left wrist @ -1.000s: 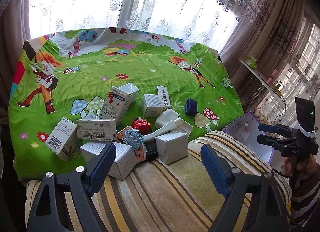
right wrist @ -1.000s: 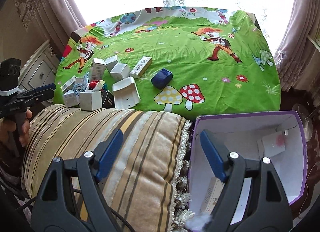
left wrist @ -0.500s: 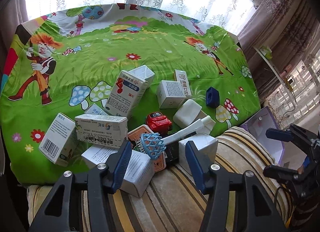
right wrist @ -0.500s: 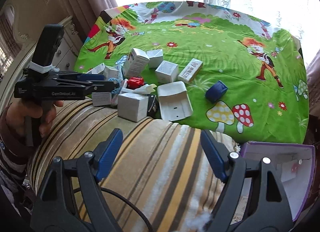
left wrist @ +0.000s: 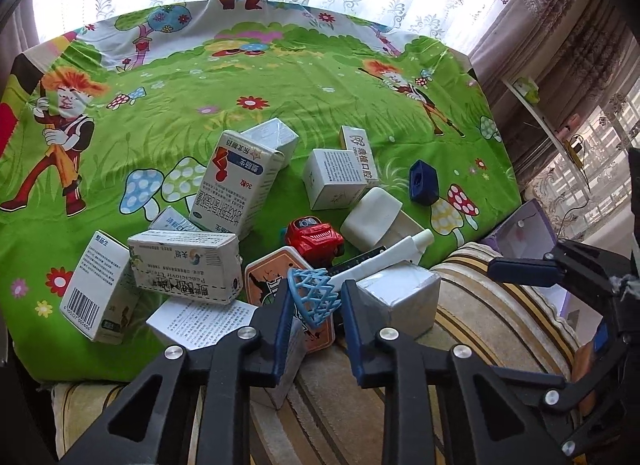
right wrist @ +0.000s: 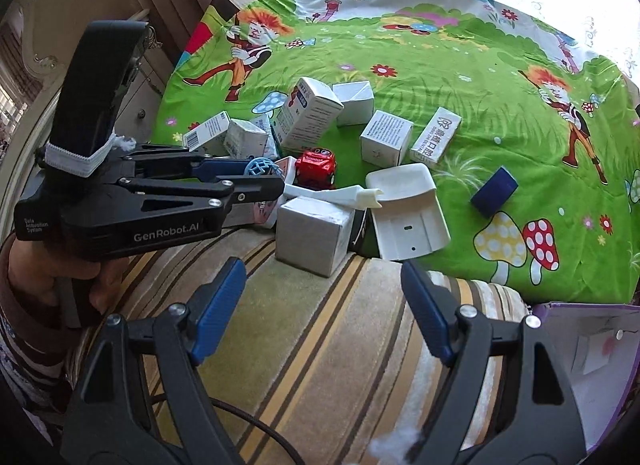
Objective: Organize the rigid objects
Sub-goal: 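Grasp the blue-mesh toy with the left tool while the right tool grasps a white cube box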
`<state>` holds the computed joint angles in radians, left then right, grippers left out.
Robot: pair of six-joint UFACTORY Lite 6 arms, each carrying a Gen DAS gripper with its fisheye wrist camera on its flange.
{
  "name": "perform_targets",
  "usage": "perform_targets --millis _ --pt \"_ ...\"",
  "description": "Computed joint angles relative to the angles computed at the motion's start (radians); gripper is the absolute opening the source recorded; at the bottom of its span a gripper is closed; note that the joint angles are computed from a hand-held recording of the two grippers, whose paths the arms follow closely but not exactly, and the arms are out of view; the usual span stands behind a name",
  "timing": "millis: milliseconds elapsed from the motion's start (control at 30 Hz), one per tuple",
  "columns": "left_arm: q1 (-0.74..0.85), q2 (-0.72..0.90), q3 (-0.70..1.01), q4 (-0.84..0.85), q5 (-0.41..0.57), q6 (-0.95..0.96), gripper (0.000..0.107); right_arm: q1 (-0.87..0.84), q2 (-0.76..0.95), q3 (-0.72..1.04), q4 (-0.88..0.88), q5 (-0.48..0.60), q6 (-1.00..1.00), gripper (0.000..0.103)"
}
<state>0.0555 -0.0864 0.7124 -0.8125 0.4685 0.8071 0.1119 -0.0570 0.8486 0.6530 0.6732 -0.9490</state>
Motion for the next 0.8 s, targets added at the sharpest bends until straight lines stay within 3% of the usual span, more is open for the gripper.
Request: perform_targets --millis 200,667,767,800 --pt "0.069 -0.049 -0.032 -0.147 0.061 0.146 0.018 0.080 0.053 0.028 -0.035 -0.048 0.097 0.082" --pt "0.283 -0.108 -0.060 -0.449 0.312 0.414 0.013 0.139 0.144 0.082 -0.069 -0.124 0.197 0.082" --pt "0.288 -0.114 -0.059 -0.467 0.328 0.426 0.009 0.142 0.153 0.085 -0.069 -0.131 0.203 0.076" --pt "0.287 -0.116 -0.060 -0.469 0.327 0.428 0.008 0.139 0.156 0.086 -0.064 -0.128 0.197 0.070"
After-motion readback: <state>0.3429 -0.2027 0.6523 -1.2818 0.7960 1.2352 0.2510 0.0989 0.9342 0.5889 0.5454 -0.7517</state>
